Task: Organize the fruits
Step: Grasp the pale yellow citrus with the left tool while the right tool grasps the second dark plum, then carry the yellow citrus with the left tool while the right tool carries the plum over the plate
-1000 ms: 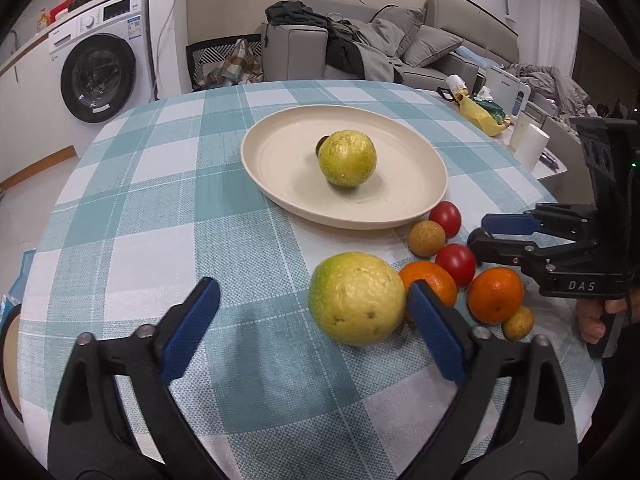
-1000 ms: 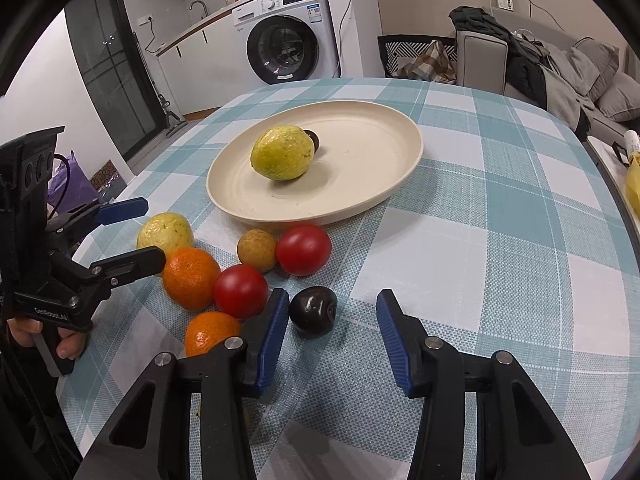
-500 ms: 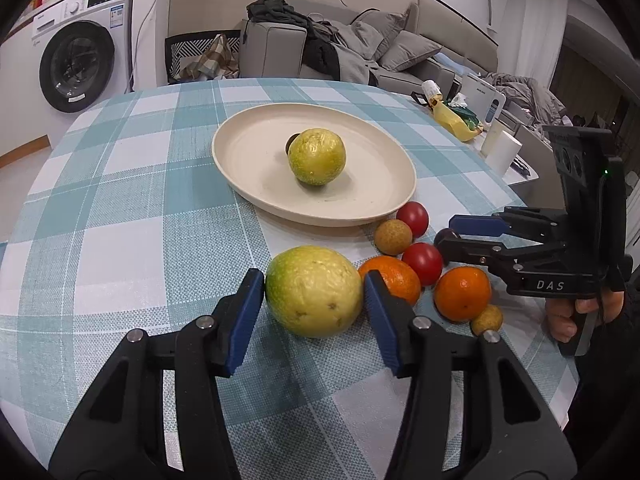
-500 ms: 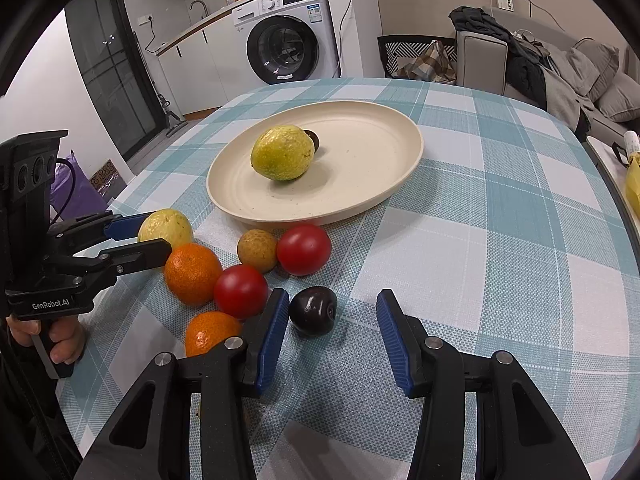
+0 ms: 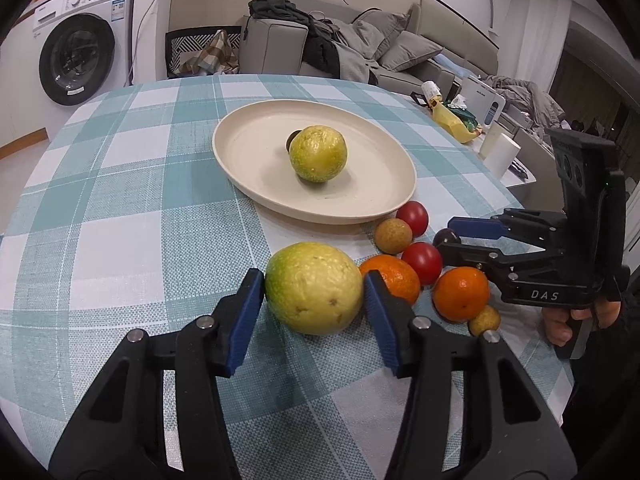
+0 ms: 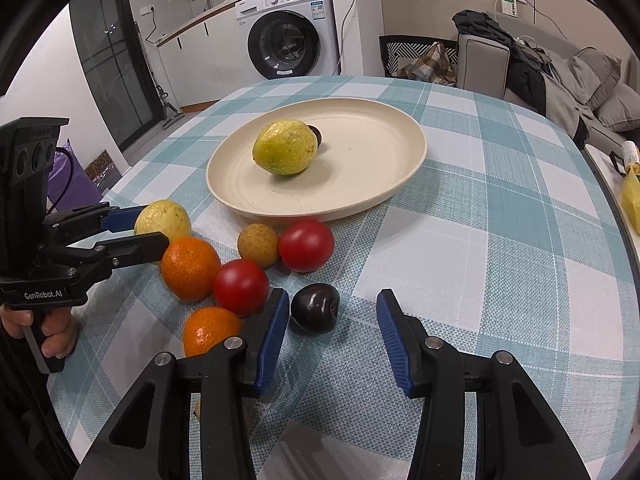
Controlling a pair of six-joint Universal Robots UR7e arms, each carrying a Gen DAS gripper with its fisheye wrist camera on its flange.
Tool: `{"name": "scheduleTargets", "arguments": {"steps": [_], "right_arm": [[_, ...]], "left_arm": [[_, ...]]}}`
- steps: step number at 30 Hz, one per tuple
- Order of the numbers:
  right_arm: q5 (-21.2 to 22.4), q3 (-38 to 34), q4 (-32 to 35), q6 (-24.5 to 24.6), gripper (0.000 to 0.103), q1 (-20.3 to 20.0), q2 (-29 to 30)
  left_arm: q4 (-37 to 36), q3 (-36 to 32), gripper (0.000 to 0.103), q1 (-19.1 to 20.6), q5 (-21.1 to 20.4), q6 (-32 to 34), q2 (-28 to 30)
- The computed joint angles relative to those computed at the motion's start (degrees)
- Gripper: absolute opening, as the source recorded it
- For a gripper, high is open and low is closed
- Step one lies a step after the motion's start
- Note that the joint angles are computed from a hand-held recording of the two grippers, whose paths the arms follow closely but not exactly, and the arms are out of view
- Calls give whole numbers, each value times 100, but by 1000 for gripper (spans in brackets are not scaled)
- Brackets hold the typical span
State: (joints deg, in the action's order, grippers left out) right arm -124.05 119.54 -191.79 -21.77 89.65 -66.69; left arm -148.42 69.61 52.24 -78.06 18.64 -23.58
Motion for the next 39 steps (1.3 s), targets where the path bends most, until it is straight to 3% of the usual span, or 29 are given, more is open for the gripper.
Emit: {"name": "scheduleTargets", "arguments": {"steps": [21, 31, 39], "right_arm": [[12, 14, 7, -8, 48, 6, -6], [131, 40, 134, -107, 28, 16, -42], [135, 31, 116, -121, 25, 21, -26]], "left_arm": [[-194, 2, 49, 13, 119, -80, 4], [-238, -1, 49, 26, 127, -33, 14], [-361, 60, 49, 5, 170, 11, -5]]}}
